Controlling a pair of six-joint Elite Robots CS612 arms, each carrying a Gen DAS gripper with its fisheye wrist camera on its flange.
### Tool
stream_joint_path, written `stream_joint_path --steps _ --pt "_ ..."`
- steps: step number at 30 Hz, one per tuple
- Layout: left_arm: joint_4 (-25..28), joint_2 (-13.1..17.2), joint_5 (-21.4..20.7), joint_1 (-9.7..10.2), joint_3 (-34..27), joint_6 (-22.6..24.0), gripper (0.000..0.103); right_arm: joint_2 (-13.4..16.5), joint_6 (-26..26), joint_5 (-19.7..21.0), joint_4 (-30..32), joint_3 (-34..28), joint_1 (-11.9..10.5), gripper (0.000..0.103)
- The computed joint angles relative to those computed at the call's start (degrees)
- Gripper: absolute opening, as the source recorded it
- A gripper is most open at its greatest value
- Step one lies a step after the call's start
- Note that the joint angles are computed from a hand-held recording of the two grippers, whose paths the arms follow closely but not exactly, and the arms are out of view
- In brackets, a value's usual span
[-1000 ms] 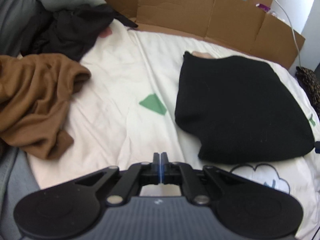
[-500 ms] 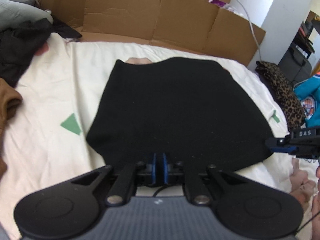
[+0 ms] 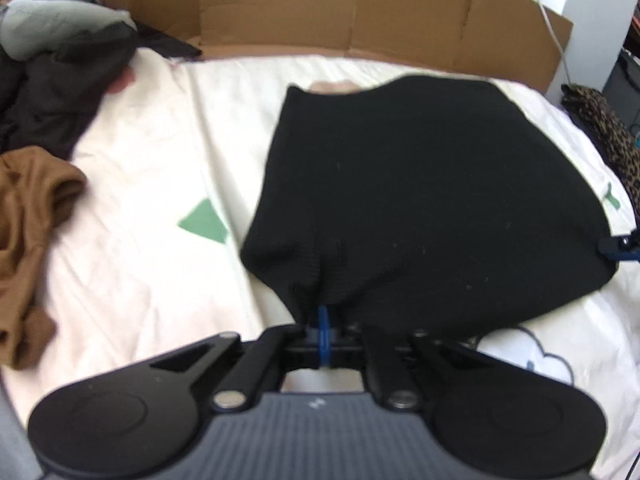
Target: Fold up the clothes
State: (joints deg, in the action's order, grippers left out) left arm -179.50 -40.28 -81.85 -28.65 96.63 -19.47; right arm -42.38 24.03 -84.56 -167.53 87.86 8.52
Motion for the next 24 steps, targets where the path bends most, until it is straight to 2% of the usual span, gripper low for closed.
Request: stream_joint_path --steps 2,5,8,12,15,18,24 --pt "-2.1 -0.6 -0.9 -0.19 0.7 -1.2 0.01 -0.7 1.0 0.8 -1.3 1.0 0.4 0.032" --pt "-4.8 -0.6 -3.5 -0.81 0.8 -0.3 0.019 -0.8 -1.1 3.6 -2.2 1.7 1.3 0.038" --pt "-6.0 0.5 -8.1 -1.26 -0.4 1.9 0.02 -0.1 -3.0 7.5 -1.1 1.0 1.9 0.038" --pt "-5.8 2.2 -12.2 -1.86 -2.2 3.5 0.02 1.2 -6.8 9.6 1.3 -1.0 2.7 0.038" --pt "-4.7 3.5 -11.3 -2.39 -3.5 4.3 0.02 2.1 -9.2 8.0 3.6 -2.5 3.5 0.038" --pt "-3.7 3.9 -10.5 -2.45 -3.9 4.8 0.013 2.6 -9.6 6.8 4.0 -3.3 3.7 0.037" --pt "-3.2 2.3 -8.6 -1.24 -1.6 3.9 0.008 2.0 -6.9 5.0 2.2 -1.9 3.1 0.037"
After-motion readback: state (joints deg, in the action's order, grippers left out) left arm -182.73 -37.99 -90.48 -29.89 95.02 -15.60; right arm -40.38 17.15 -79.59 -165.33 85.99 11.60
